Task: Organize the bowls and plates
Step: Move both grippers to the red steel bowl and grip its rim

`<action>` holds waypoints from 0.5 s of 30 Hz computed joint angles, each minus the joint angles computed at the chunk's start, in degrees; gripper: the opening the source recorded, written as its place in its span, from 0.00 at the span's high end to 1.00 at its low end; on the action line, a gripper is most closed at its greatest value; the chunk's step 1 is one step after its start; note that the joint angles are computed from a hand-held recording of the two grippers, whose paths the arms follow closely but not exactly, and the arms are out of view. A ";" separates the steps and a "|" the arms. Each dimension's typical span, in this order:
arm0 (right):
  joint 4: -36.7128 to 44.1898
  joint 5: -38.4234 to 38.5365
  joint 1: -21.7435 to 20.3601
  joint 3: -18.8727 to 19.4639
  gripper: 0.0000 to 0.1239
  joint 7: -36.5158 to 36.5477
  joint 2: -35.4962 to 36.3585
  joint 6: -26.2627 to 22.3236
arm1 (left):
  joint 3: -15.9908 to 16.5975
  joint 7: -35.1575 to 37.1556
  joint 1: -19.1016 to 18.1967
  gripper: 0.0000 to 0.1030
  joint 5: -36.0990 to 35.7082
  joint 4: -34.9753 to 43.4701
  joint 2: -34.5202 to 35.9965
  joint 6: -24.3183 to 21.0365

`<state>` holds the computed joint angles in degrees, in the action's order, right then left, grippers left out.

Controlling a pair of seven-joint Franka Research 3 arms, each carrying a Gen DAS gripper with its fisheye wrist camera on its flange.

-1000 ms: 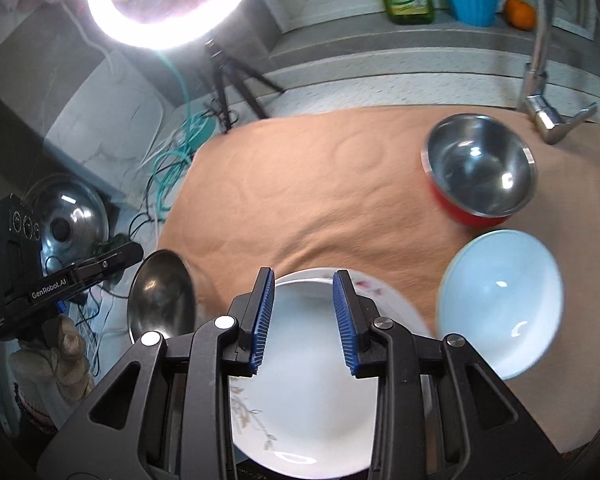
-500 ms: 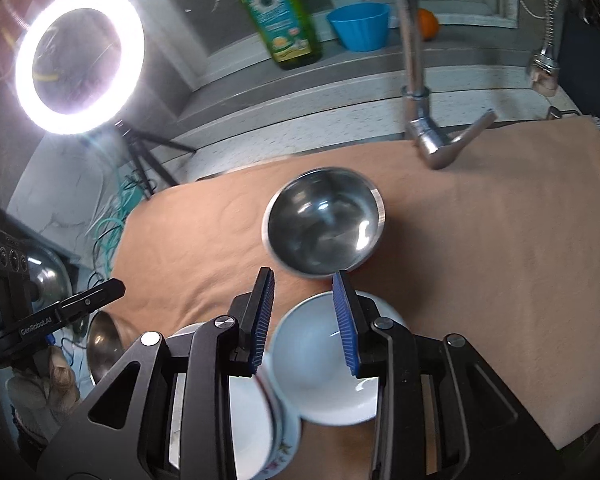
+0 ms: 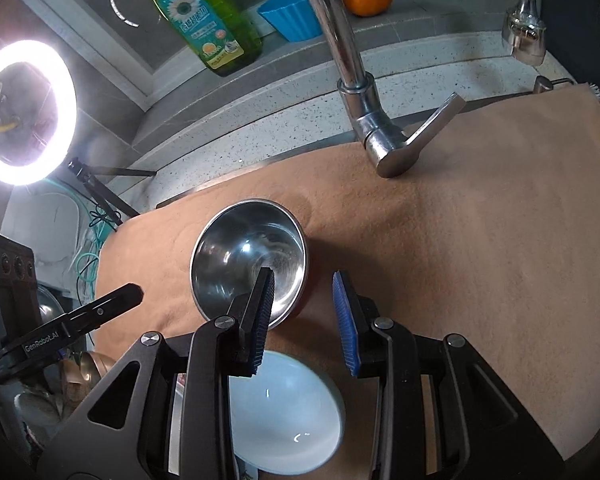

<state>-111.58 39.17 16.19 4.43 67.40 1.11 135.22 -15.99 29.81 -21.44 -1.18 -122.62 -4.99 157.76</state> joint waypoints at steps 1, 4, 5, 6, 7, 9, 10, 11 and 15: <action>0.49 0.12 -0.03 -0.03 0.75 0.09 0.54 -0.37 | 0.07 0.16 0.04 0.81 -0.06 0.64 0.67 -0.20; 2.05 0.61 -0.19 0.04 0.75 0.27 2.17 -1.60 | 0.08 0.22 0.37 0.81 0.48 2.35 2.25 -1.10; 2.48 0.73 -0.27 0.08 0.75 0.27 2.60 -2.00 | 0.09 0.45 0.43 0.81 0.19 2.60 2.56 -1.15; 2.85 0.74 -0.32 0.15 0.75 0.26 3.02 -2.25 | 0.11 0.77 0.51 0.81 -0.08 2.98 2.95 -1.30; 3.19 0.56 -0.33 0.22 0.75 0.42 3.39 -2.38 | 0.09 0.87 0.59 0.81 -0.05 3.34 3.24 -1.53; 3.91 0.34 -0.39 0.36 0.75 0.63 4.10 -2.72 | 0.01 0.64 0.79 0.81 0.77 4.31 3.96 -2.33; 4.25 0.13 -0.39 0.43 0.75 0.79 4.42 -2.80 | -0.02 0.63 0.88 0.81 1.09 4.75 4.31 -2.79; 4.50 -0.04 -0.39 0.50 0.75 0.85 4.68 -2.82 | -0.04 0.86 0.94 0.81 1.01 5.02 4.60 -3.06; 5.87 -0.79 -0.51 0.65 0.75 1.51 6.05 -3.43 | -0.19 2.21 1.14 0.81 -0.60 5.79 5.87 -3.14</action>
